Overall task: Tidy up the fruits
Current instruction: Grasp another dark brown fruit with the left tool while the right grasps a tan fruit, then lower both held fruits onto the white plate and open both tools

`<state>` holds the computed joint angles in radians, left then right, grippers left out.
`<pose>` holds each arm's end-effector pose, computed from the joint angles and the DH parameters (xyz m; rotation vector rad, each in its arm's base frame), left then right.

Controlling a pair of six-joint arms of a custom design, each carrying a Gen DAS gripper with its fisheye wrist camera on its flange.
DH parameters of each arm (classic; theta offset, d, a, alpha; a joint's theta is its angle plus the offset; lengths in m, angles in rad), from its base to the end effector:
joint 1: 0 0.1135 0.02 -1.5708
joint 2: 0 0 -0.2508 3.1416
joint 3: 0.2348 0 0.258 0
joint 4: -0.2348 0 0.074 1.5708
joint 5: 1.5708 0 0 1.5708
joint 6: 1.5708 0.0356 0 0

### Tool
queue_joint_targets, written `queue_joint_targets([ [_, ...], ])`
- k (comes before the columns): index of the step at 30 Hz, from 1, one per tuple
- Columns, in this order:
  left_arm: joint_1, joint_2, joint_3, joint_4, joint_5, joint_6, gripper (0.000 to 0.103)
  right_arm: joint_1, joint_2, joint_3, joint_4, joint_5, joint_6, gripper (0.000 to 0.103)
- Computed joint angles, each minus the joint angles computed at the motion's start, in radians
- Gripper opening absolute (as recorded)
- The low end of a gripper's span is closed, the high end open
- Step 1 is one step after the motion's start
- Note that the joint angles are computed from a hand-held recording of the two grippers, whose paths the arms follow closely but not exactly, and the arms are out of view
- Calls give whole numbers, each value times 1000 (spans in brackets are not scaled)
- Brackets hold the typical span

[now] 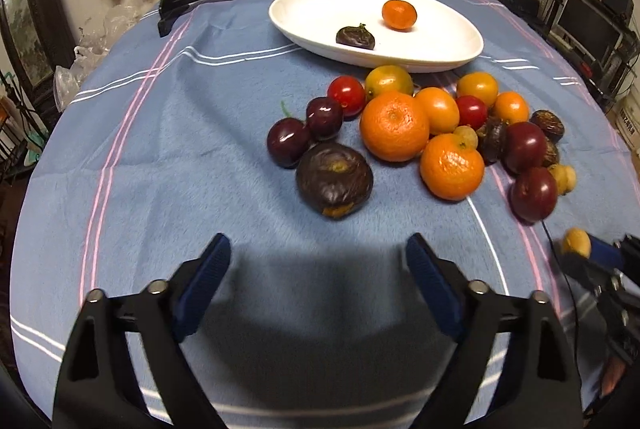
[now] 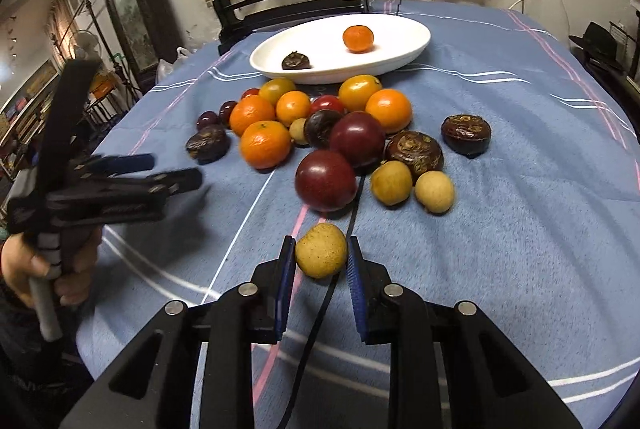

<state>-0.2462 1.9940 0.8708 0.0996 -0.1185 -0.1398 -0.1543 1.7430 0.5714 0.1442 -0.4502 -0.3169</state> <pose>0.3333 -0.0794 0.0486 0.0944 2.5813 0.0113 0.2698 -0.0263 0.0620 -0.3601 2.4658 0.3920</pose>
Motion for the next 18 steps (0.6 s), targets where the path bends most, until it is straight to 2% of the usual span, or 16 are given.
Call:
queue_joint_targets([
  [1, 1, 15, 21, -13, 7, 1, 78, 0, -1, 0, -4, -5, -4, 26],
  [3, 3, 58, 81, -51, 23, 1, 67, -5, -3, -3, -5, -14, -11, 26],
  [6, 6, 94, 138, -70, 23, -3, 61, -15, -2, 3, -16, -28, -17, 26],
  [8, 4, 108, 161, -77, 12, 3, 57, -20, 3, 8, -20, -29, -18, 26],
  [10, 2, 110, 162, -69, 3, 9, 50, -23, 8, 11, -21, -30, -19, 26],
  [11, 1, 106, 153, -57, -4, 14, 43, -23, 11, 14, -23, -29, -20, 26],
  [14, 5, 83, 125, -51, 5, 28, 42, -22, 12, 15, -22, -30, -21, 26],
  [18, 9, -58, 12, -37, 81, 31, 42, -22, -31, 26, -44, -50, -21, 26],
])
